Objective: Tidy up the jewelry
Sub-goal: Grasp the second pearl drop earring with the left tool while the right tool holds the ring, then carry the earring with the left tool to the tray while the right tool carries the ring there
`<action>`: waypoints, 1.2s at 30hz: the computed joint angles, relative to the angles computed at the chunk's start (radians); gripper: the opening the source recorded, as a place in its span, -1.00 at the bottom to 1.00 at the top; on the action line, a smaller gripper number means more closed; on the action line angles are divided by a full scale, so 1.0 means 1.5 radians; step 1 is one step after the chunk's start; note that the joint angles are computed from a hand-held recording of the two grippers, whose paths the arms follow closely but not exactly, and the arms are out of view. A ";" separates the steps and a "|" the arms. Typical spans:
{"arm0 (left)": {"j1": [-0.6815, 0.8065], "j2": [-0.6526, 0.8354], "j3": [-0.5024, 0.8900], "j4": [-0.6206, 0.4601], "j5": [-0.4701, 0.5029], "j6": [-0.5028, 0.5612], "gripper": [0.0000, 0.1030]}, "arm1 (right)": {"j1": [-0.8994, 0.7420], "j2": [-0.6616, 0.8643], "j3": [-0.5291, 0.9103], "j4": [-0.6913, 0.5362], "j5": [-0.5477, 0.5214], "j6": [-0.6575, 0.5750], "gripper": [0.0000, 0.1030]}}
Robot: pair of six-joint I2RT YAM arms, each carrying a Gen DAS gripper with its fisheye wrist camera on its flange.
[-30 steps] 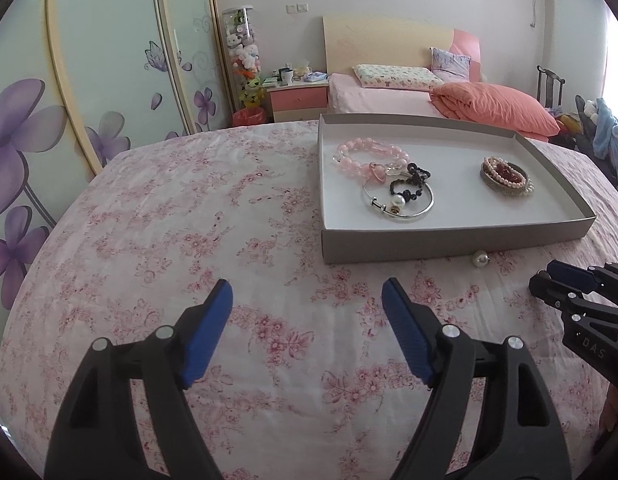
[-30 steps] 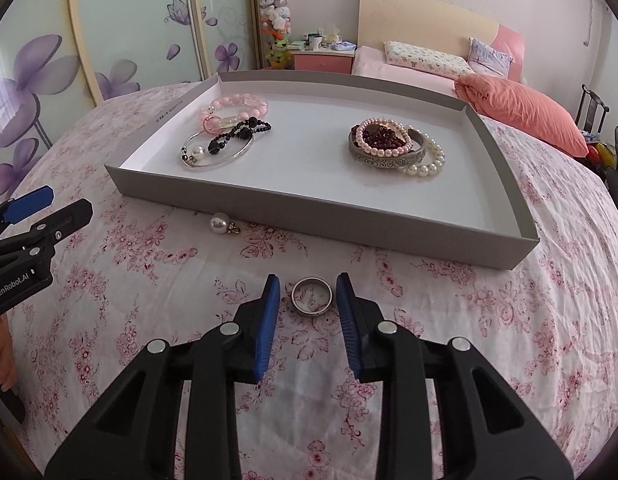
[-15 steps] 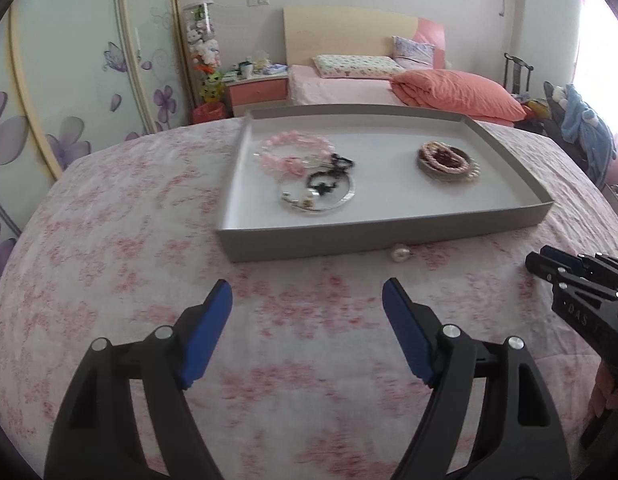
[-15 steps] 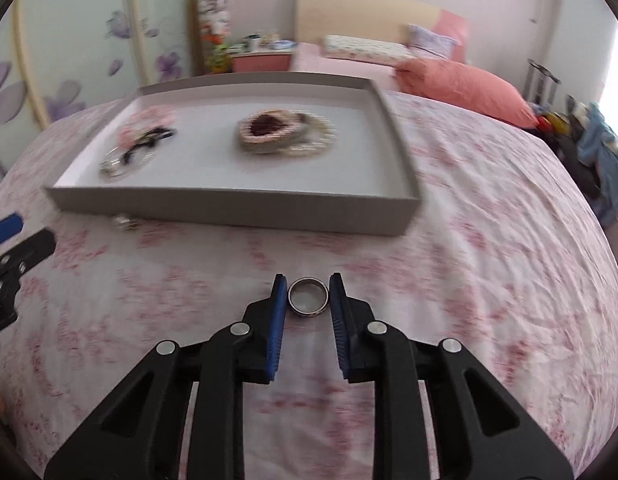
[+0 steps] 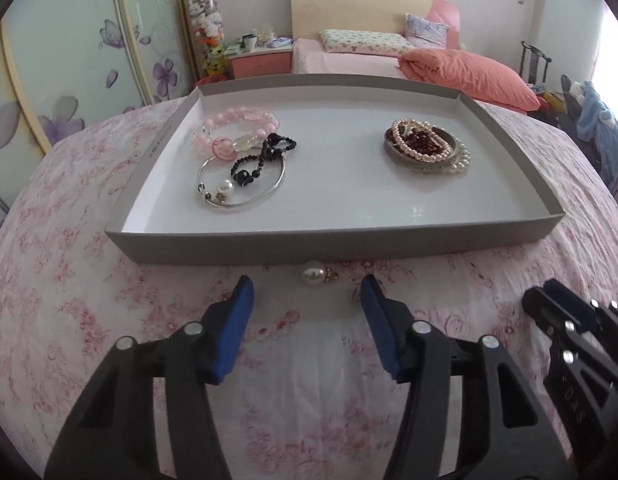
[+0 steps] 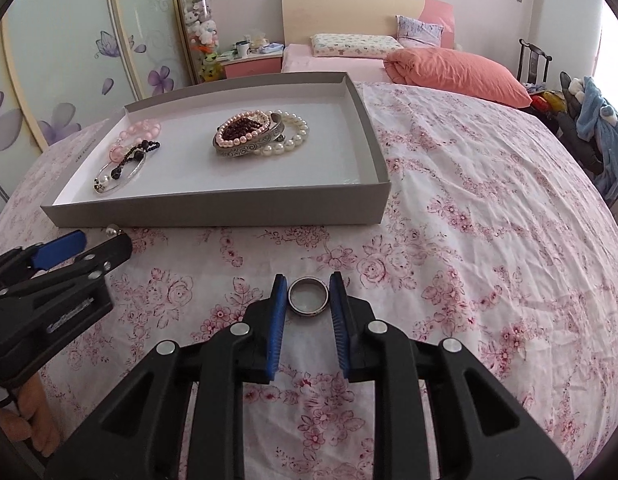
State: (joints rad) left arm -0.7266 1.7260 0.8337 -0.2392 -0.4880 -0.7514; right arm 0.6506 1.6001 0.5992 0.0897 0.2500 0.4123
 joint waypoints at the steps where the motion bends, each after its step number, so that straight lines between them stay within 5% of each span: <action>1: 0.002 0.003 0.002 0.003 0.000 -0.004 0.00 | 0.000 -0.001 -0.001 0.001 -0.002 -0.001 -0.55; 18: 0.007 -0.010 -0.017 0.031 0.004 0.020 -0.68 | 0.009 0.002 -0.001 0.005 -0.005 -0.011 -0.55; 29: 0.029 -0.186 -0.198 0.054 0.012 0.079 -0.67 | 0.069 0.018 0.019 -0.002 0.004 -0.014 -0.55; 36: 0.044 -0.224 -0.232 0.073 0.040 0.095 -0.58 | 0.074 0.020 0.021 -0.001 0.001 -0.010 -0.55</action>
